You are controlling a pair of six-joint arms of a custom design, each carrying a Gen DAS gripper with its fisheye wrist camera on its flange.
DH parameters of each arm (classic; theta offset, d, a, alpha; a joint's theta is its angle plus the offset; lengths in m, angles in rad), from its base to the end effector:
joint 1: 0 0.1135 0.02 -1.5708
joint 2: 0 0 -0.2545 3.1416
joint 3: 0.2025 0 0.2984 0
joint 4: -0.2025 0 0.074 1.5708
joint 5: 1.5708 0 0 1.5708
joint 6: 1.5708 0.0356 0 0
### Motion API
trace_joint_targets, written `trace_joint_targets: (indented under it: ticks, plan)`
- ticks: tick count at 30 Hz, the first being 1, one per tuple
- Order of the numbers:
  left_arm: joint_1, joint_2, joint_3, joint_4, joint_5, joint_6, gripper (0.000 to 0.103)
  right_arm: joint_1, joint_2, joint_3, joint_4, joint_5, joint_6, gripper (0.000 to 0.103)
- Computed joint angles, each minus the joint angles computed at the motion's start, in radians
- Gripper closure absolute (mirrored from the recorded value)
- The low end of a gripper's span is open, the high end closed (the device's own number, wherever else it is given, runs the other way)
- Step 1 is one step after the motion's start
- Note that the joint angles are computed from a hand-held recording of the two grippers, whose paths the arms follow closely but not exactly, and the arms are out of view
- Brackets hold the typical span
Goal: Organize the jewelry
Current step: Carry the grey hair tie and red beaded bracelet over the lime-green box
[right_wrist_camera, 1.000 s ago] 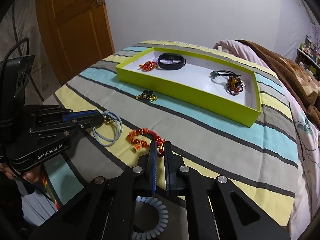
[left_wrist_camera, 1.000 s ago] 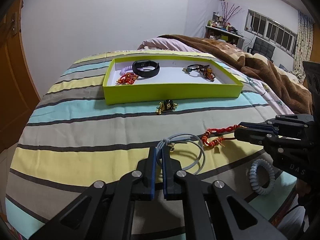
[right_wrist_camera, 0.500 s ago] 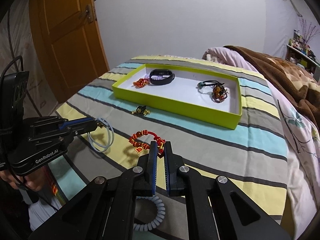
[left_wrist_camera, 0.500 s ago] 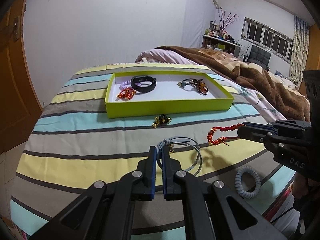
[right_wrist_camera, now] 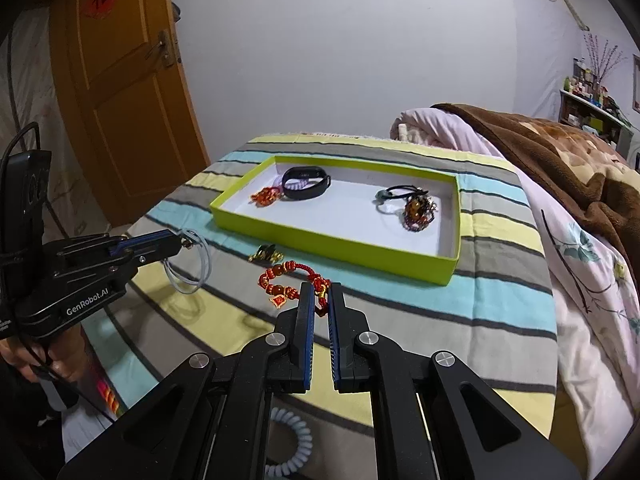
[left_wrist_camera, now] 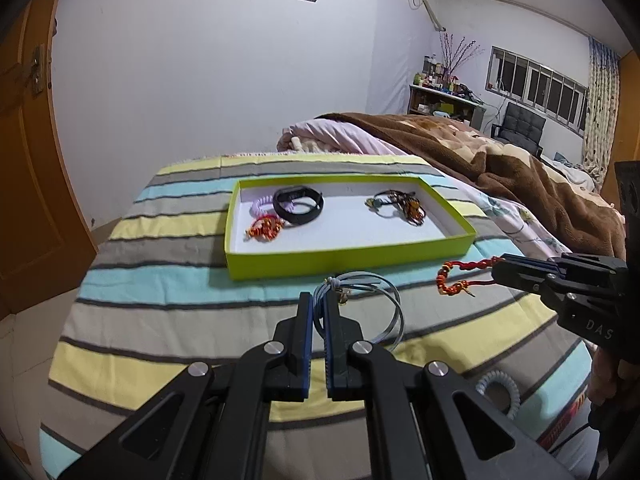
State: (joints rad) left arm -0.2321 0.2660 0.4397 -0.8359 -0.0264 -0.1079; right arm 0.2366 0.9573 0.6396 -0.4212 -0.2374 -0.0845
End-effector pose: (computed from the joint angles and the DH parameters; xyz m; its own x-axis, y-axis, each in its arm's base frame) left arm 0.1349 -0.0309 0.2227 -0.6175 0.0353 -0.7858 0.1440 0.9872 -0.0688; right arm 0.2412 0.0668 0.2141 -0.6189 -0.2336 -0.7499 -0.4507 0.8876 0.0954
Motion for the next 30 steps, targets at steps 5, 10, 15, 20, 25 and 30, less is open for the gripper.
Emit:
trace_joint_targets:
  ticks: [5,10,15,20,25,30]
  plan:
    - [0.047,0.073,0.023,0.058,0.022,0.021,0.098,-0.027,0.056,0.040,0.022,-0.009,-0.004,0.097]
    - [0.109,0.174,0.050,0.133,0.057,0.046,0.098,-0.051,0.126,0.085,0.054,-0.009,-0.012,0.097]
    - [0.156,0.273,0.071,0.208,0.069,0.070,0.098,-0.069,0.206,0.133,0.089,-0.001,-0.016,0.097]
    - [0.184,0.376,0.092,0.282,0.073,0.089,0.098,-0.089,0.315,0.199,0.120,0.006,-0.017,0.097]
    - [0.208,0.481,0.115,0.350,0.079,0.104,0.098,-0.105,0.410,0.254,0.136,0.011,-0.019,0.096]
    - [0.226,0.563,0.122,0.401,0.085,0.105,0.098,-0.118,0.488,0.291,0.142,0.020,-0.023,0.096]
